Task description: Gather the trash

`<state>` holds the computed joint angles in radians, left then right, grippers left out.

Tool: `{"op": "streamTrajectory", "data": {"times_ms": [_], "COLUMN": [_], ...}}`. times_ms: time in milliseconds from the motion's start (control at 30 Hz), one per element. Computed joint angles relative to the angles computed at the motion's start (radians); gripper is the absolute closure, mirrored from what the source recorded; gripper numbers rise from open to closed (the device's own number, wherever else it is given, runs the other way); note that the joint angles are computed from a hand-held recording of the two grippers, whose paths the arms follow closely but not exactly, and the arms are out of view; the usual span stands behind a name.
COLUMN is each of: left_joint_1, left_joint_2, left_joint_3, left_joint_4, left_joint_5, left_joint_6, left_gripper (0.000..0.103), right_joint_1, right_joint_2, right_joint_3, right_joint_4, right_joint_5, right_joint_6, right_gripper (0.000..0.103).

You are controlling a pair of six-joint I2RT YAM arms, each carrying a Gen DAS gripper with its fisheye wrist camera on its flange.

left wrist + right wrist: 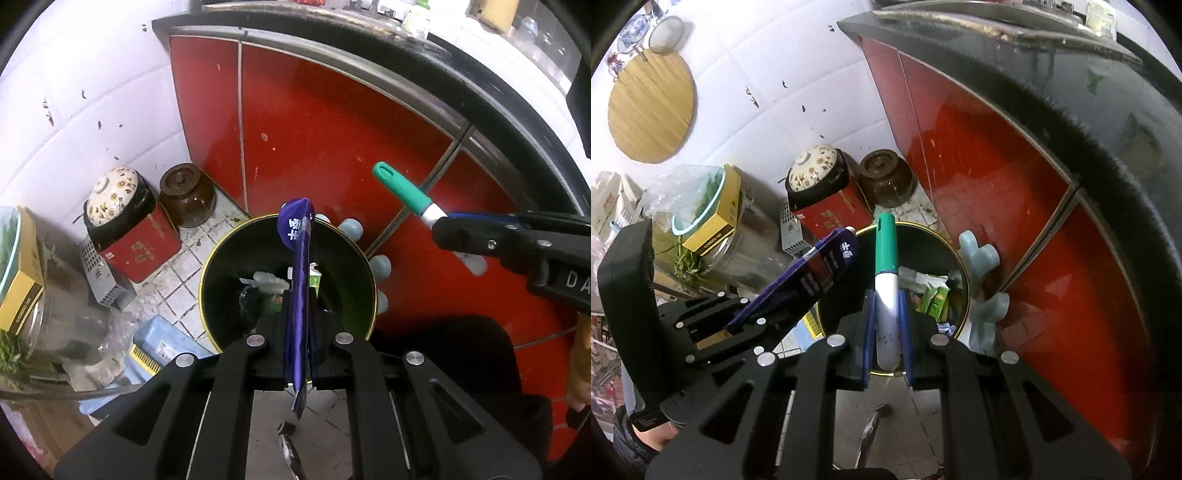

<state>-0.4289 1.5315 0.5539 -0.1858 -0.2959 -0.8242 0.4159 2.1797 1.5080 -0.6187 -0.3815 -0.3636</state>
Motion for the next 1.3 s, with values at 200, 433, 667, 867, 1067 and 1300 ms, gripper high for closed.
{"op": "streamTrajectory", "data": {"times_ms": [200,433,667,867,1067,1300], "left_joint_1": [0.033,0.059,0.055,0.016,-0.098,-0.247], "left_joint_2": [0.037,0.019,-0.004,-0.065,-0.098,0.111], "left_joint_3": [-0.017,-0.05,-0.044,-0.001,0.206,0.615], "left_joint_4": [0.071,0.082,0.05,-0.048,-0.282,-0.389], "left_joint_5": [0.01,-0.017,-0.018,-0.055,-0.172,-0.195], "left_joint_6": [0.026,-0.018,-0.03,-0.063,-0.089,-0.009], "left_gripper": [0.078,0.024,0.022,0.016,0.008,0.007], "right_joint_1": [0.01,0.008,-0.016,-0.053,-0.242,-0.691], "right_joint_2": [0.035,0.015,-0.024,-0.107,-0.365,-0.522], "right_joint_3": [0.034,0.018,-0.013,-0.063,-0.199,-0.173], "right_joint_4": [0.01,0.033,0.036,0.017,-0.007,-0.034], "right_joint_5": [0.007,-0.011,-0.035,-0.062,-0.101,-0.147], "right_joint_6": [0.036,0.019,0.002,-0.038,-0.109,-0.194], "right_gripper": [0.073,0.021,0.021,0.021,0.011,0.007]}}
